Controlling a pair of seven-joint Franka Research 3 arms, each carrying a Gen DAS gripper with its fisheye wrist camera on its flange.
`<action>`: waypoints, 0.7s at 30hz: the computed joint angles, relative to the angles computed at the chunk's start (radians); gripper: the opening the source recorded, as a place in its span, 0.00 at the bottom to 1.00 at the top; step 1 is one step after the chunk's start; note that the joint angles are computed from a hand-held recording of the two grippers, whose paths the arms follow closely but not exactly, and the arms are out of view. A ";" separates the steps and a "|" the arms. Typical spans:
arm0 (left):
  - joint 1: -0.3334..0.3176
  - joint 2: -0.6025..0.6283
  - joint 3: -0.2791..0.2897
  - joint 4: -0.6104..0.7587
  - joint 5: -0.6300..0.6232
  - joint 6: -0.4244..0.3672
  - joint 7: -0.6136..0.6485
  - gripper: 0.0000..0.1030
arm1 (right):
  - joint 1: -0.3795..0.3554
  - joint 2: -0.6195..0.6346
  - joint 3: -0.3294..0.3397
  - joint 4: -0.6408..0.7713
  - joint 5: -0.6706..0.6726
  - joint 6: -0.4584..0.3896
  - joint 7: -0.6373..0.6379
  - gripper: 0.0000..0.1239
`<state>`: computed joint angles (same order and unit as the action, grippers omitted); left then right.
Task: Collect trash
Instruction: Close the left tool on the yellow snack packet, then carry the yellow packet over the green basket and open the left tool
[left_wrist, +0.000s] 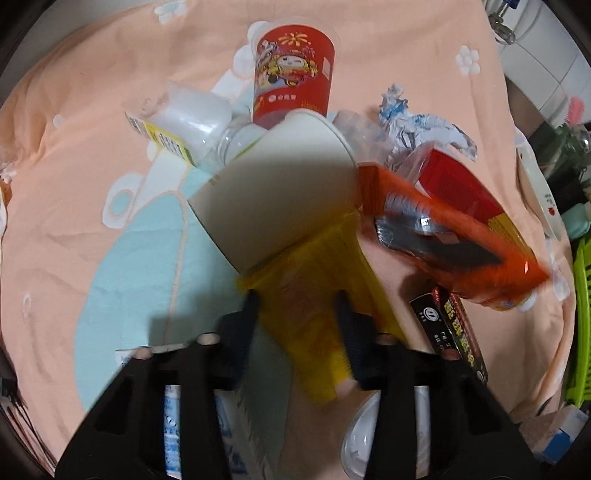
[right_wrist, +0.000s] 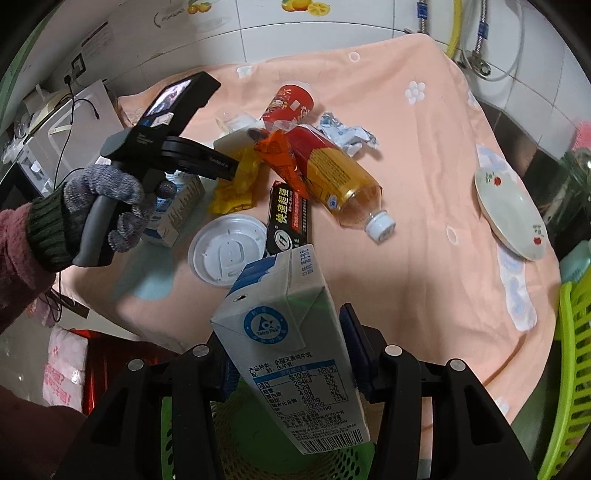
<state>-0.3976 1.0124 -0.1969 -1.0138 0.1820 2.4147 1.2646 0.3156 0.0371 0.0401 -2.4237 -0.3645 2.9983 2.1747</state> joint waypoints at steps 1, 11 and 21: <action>0.000 -0.005 0.002 -0.012 0.002 0.010 -0.002 0.21 | 0.000 -0.002 -0.001 -0.006 -0.001 0.005 0.005 0.38; 0.058 -0.253 -0.029 -0.429 0.013 0.309 -0.030 0.01 | -0.032 -0.061 0.032 -0.080 -0.171 0.079 0.206 0.38; 0.194 -0.575 -0.200 -0.891 -0.054 0.568 0.077 0.00 | -0.204 -0.231 0.209 -0.211 -0.345 0.102 0.413 0.38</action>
